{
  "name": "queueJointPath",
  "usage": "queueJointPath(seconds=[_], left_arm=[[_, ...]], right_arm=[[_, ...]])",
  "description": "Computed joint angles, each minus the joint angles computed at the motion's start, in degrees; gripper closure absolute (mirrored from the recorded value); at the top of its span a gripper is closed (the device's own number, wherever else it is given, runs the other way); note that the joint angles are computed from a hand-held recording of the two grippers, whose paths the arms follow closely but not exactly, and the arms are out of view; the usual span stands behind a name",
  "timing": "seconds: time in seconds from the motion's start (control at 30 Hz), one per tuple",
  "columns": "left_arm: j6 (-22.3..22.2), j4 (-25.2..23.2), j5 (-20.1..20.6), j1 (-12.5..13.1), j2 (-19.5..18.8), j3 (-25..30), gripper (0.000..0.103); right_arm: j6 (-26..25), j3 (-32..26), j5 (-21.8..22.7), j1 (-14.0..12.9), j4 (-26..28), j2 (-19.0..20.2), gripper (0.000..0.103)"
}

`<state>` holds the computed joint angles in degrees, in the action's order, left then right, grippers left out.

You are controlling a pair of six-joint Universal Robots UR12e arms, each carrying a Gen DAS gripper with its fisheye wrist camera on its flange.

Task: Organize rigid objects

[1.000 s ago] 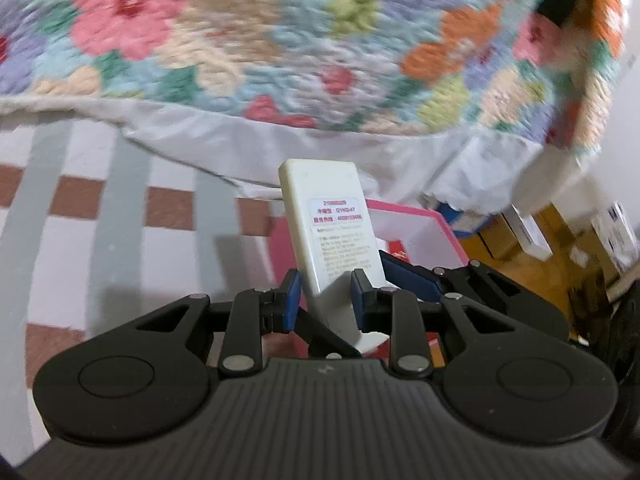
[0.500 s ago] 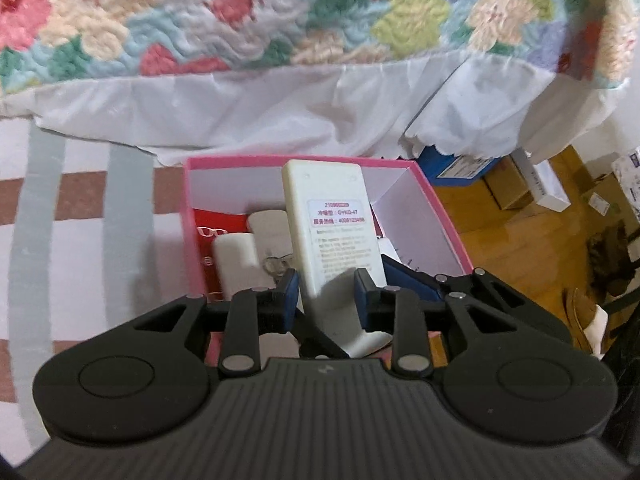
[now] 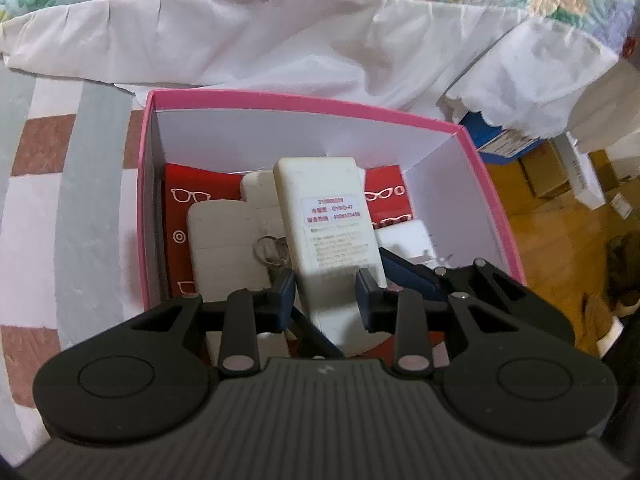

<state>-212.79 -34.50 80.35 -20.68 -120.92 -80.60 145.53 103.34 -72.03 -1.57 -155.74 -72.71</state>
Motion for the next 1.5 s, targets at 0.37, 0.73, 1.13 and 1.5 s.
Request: queueJointPath(seconds=[0.37, 0.73, 1.13, 1.5], left_arm=[[8.23, 1.17, 4.19, -0.83, 4.52, -4.32, 0.054], [7.67, -1.25, 5.81, 0.44, 14.12, -10.94, 0.045], [0.55, -8.78, 24.3, -3.1, 20.28, -15.2, 0.021], [-5.22, -13.95, 26.04, -2.82, 22.65, -17.68, 0.013]], right_arm=[[1.82, 4.14, -2.84, 0.86, -9.48, -2.67, 0.026], [9.23, 7.87, 2.97, -0.29, -8.44, -9.48, 0.021], [12.22, 8.75, 8.11, 0.33, -2.06, -15.3, 0.019], [13.56, 8.14, 4.43, 2.29, 3.44, -16.89, 0.018]])
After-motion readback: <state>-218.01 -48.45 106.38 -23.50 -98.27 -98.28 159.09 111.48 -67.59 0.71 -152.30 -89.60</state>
